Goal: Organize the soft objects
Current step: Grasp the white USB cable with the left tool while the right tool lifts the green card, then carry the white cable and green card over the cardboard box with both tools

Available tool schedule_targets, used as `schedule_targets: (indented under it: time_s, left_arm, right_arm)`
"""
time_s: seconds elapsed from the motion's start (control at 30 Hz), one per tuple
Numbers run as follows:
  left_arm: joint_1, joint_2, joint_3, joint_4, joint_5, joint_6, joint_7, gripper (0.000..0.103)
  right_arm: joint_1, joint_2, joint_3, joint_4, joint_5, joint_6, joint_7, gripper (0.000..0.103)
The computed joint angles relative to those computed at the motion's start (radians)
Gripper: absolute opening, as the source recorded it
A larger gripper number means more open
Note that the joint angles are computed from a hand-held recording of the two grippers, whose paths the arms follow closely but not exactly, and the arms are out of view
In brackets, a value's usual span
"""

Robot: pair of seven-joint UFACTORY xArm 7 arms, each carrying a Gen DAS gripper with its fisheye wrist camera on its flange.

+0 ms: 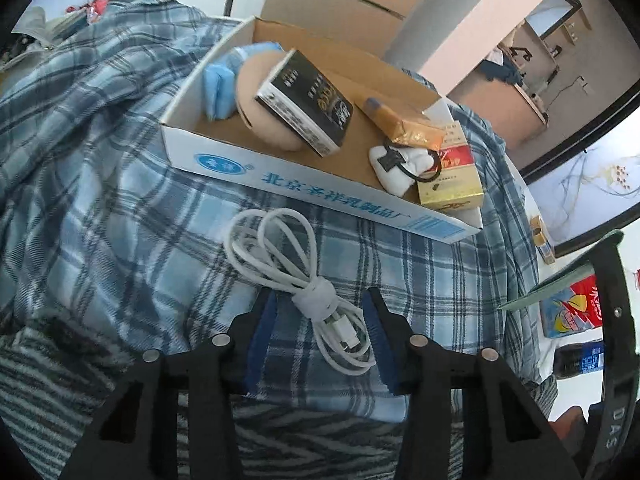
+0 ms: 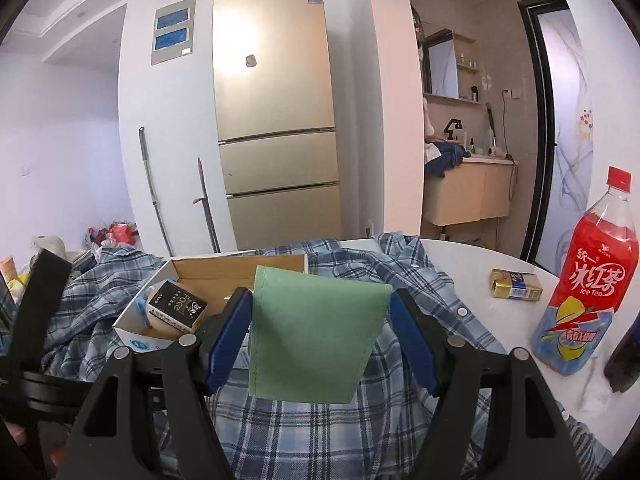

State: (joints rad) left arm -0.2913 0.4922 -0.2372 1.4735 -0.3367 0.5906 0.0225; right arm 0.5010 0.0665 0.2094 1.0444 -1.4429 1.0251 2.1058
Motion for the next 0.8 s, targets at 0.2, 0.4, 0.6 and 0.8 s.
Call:
schedule_targets:
  time_s: [0.2, 0.4, 0.6, 0.8]
  left_arm:
    - [-0.038, 0.031, 0.03, 0.04, 0.066, 0.017, -0.059, 0.039]
    - [-0.041, 0.04, 0.032, 0.055, 0.103, 0.014, -0.081, 0.023]
    - [-0.028, -0.095, 0.019, -0.129, 0.139, -0.199, 0.01, 0.023]
    - [0.059, -0.189, -0.079, -0.359, 0.188, -0.685, 0.171, 0.023]
  right_arm:
    - [-0.003, 0.004, -0.005, 0.003, -0.001, -0.011, -0.011, 0.07]
    - [-0.002, 0.004, -0.005, 0.001, -0.002, -0.011, -0.008, 0.07]
    - [-0.002, 0.002, -0.005, -0.003, -0.018, -0.025, -0.004, 0.07]
    - [0.012, -0.016, 0.014, -0.03, -0.134, -0.01, 0.05, 0.07]
